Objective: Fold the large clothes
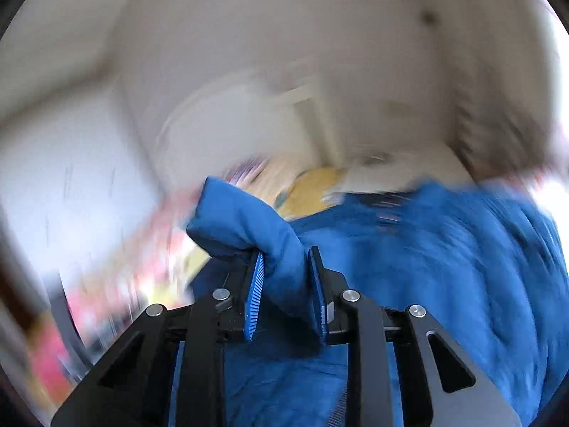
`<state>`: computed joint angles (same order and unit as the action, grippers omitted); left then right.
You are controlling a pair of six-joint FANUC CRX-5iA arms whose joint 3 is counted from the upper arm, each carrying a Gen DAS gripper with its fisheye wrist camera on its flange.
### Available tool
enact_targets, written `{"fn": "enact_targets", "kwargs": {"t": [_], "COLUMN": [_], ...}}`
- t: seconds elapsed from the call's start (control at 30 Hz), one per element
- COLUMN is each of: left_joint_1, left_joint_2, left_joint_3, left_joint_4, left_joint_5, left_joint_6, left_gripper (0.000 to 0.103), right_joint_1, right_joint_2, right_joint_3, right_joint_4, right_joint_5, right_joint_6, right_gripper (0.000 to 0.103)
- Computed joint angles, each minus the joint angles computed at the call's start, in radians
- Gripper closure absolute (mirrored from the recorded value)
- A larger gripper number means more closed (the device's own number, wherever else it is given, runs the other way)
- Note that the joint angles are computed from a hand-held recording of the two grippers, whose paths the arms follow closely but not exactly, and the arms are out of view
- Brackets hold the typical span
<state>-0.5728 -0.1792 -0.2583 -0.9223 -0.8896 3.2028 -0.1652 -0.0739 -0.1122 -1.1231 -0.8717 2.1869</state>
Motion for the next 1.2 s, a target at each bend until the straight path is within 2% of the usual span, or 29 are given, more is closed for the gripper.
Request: {"fn": "enact_targets", "kwargs": {"t": [0.03,0.13,0.17,0.23,0.3,0.4,0.53,0.6,0.63,0.67,0.7,0.8,0.87,0.97,1.07,1.1,1.13,1.2], "left_joint_1": [-0.002,0.0,0.004,0.008,0.015,0.024,0.027,0.032,0.033,0.037,0.04,0.049,0.051,0.052,0.061,0.061,0.062,0.061], "left_joint_2": [0.003,0.014,0.017,0.022,0.022,0.022,0.03,0.03,0.03,0.03,0.029,0.028,0.027,0.023,0.021,0.02,0.019,0.018], "left_joint_3": [0.003,0.012,0.013,0.016,0.014,0.013,0.019,0.018,0.018,0.016,0.014,0.01,0.009,0.005,0.001,0.0,-0.001,-0.003], "left_joint_4": [0.001,0.013,0.022,0.031,0.04,0.053,0.063,0.069,0.072,0.076,0.081,0.091,0.092,0.091,0.102,0.103,0.102,0.1], "left_joint_5": [0.001,0.008,0.011,0.01,0.013,0.018,0.016,0.021,0.021,0.024,0.028,0.037,0.04,0.045,0.053,0.054,0.055,0.055], "left_joint_6": [-0.01,-0.045,-0.058,-0.066,-0.07,-0.079,-0.099,-0.108,-0.109,-0.111,-0.113,-0.118,-0.12,-0.116,-0.123,-0.121,-0.118,-0.114], "left_gripper": [0.021,0.021,0.021,0.02,0.02,0.02,0.019,0.017,0.017,0.017,0.017,0.017,0.017,0.017,0.017,0.017,0.017,0.017], "right_joint_1": [-0.028,-0.069,-0.088,-0.137,-0.11,-0.104,-0.024,-0.022,-0.008,-0.017,-0.036,-0.077,-0.11,-0.143,-0.079,-0.048,-0.047,-0.057], "right_joint_2": [0.033,0.14,0.162,0.188,0.18,0.183,0.217,0.217,0.216,0.219,0.214,0.129,0.069,0.035,0.059,0.068,0.084,0.076], "right_joint_3": [0.012,0.063,0.07,0.069,0.072,0.094,0.138,0.134,0.134,0.137,0.133,0.081,0.051,0.029,0.035,0.027,0.021,-0.005], "right_joint_4": [0.047,0.138,0.12,0.019,0.037,0.064,0.165,0.194,0.211,0.183,0.137,0.04,-0.002,-0.006,0.182,0.27,0.306,0.314], "right_joint_5": [0.008,-0.06,-0.084,-0.13,-0.108,-0.116,-0.064,-0.052,-0.037,-0.052,-0.067,-0.058,-0.06,-0.068,-0.057,-0.033,-0.036,-0.012], "right_joint_6": [-0.119,-0.292,-0.294,-0.214,-0.212,-0.23,-0.359,-0.362,-0.368,-0.336,-0.294,-0.121,-0.046,-0.025,-0.156,-0.245,-0.326,-0.39], "right_gripper": [0.077,0.058,0.047,0.043,0.038,0.038,0.038,0.04,0.046,0.064,0.075,0.081,0.082,0.082,0.081,0.08,0.078,0.054]}}
